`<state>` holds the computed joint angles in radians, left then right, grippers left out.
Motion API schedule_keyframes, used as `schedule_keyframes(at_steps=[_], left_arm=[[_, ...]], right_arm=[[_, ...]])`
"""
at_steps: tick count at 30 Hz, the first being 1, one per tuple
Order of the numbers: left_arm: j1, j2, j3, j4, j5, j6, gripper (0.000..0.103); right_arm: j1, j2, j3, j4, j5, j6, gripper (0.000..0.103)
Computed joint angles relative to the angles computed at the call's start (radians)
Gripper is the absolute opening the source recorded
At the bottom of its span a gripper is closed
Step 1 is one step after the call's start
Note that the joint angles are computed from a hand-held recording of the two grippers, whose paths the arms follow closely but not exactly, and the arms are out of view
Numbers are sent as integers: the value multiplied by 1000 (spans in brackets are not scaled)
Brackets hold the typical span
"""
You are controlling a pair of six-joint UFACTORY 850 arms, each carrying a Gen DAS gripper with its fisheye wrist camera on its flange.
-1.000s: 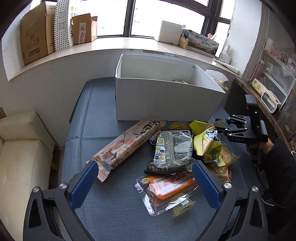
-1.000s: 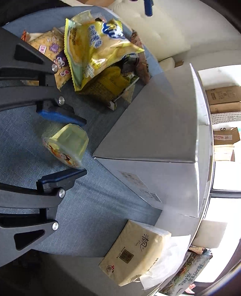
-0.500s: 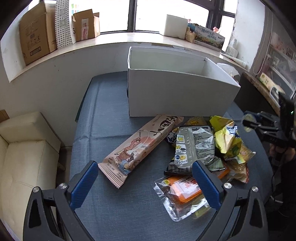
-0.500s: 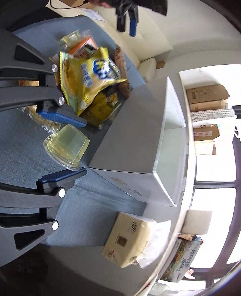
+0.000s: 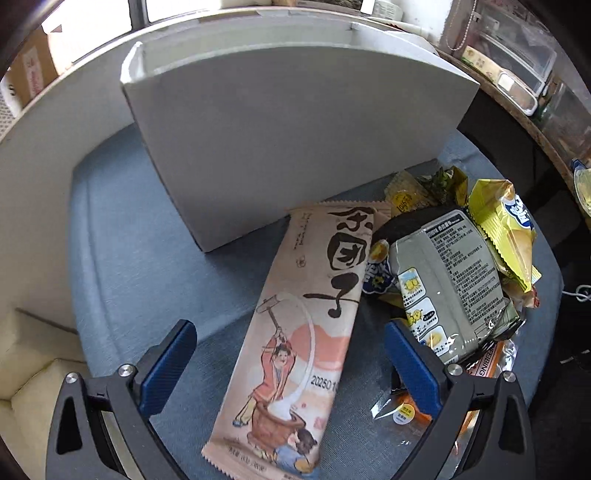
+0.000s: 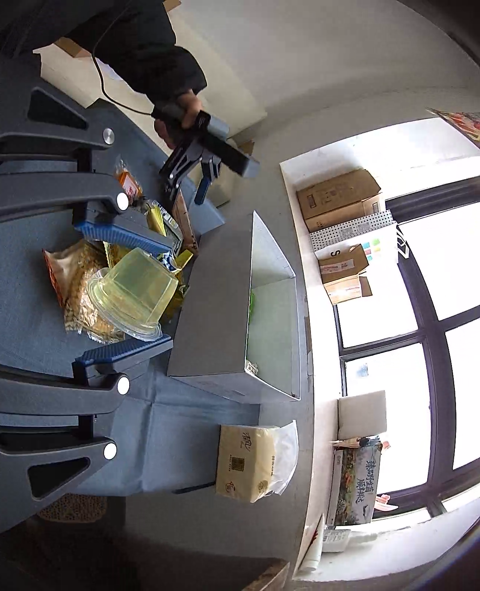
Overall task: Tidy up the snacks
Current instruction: 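Grasp the beige snack bar with the left tool while the right tool holds the jelly cup, then lower the snack bar and jelly cup into the box, open both tools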
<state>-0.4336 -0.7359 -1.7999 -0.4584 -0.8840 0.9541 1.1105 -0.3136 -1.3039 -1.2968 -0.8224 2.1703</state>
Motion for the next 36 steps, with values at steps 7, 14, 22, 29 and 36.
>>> schedule_keyframes(at_steps=[7, 14, 22, 29, 36], left_arm=[[27, -2, 18, -84, 25, 186, 84], [53, 103, 178, -174, 124, 255, 56], [87, 274, 369, -369, 265, 326, 24], [102, 308, 427, -456, 275, 356, 23], [45, 374, 407, -489, 313, 335, 23]], right_arm=[[25, -8, -12, 2, -27, 46, 50], [21, -33, -32, 6, -12, 63, 50], [3, -79, -92, 10, 30, 5, 50], [-6, -110, -132, -4, 64, -25, 50], [-18, -102, -135, -24, 52, -6, 50]])
